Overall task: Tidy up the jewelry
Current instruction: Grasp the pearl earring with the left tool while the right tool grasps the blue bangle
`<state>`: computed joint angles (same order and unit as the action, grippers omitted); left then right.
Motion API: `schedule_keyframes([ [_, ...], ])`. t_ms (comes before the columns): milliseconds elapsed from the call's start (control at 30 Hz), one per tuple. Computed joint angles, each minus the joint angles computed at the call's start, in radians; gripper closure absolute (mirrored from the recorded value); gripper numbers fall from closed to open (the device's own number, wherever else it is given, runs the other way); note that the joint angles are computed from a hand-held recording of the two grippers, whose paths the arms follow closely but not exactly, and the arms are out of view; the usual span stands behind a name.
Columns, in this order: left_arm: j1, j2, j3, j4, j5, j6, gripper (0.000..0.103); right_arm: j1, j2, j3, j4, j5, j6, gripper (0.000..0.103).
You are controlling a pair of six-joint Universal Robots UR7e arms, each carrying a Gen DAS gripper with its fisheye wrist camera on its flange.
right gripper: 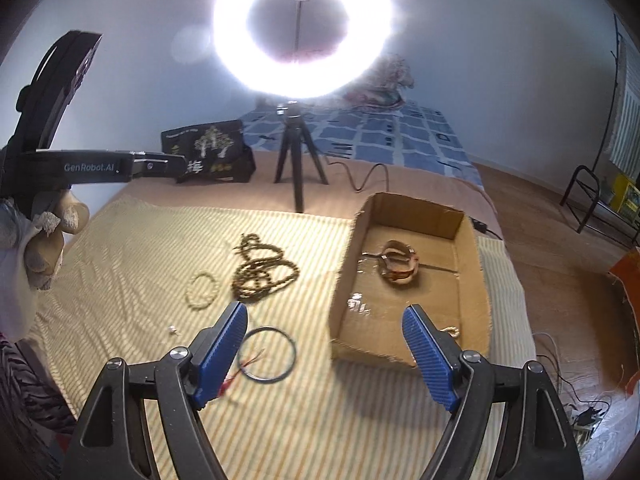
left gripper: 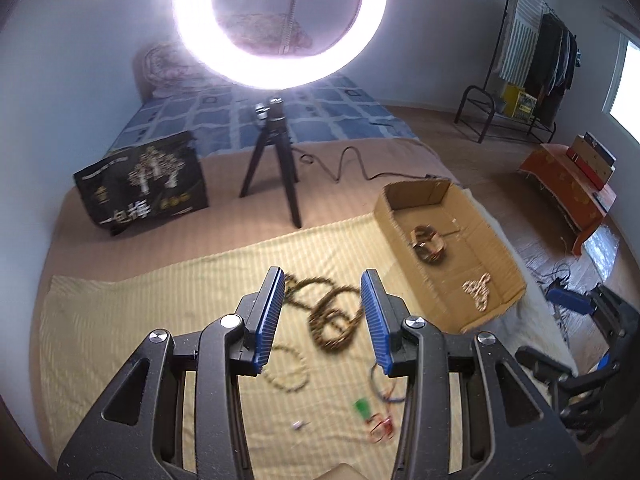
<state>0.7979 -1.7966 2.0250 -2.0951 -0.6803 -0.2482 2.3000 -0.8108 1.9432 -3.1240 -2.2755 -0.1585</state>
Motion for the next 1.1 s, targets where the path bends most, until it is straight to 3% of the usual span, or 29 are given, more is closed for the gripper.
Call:
schedule_keyframes([
  [300, 0.035, -0.102, 0.017, 0.125, -0.026, -0.056, 0.063, 0.007, 0.019, 0.001, 0.057, 0.054, 0.084, 0.021],
  [467, 0.065, -0.137, 0.037, 0.157, -0.063, -0.070, 0.063, -0.017, 0.030, 0.009, 0.112, 0.100, 0.181, 0.017],
  [667, 0.126, -0.145, 0.063, 0.187, -0.137, -0.074, 0.063, -0.057, 0.051, 0.003, 0.179, 0.144, 0.293, 0.015],
  [933, 0.207, -0.121, 0.084, 0.224, -0.244, -0.090, 0.063, -0.098, 0.088, -0.035, 0.274, 0.193, 0.377, 0.014],
  [1100, 0.239, -0.108, 0.091, 0.227, -0.275, -0.088, 0.063, -0.118, 0.119, -0.074, 0.325, 0.208, 0.428, 0.011],
])
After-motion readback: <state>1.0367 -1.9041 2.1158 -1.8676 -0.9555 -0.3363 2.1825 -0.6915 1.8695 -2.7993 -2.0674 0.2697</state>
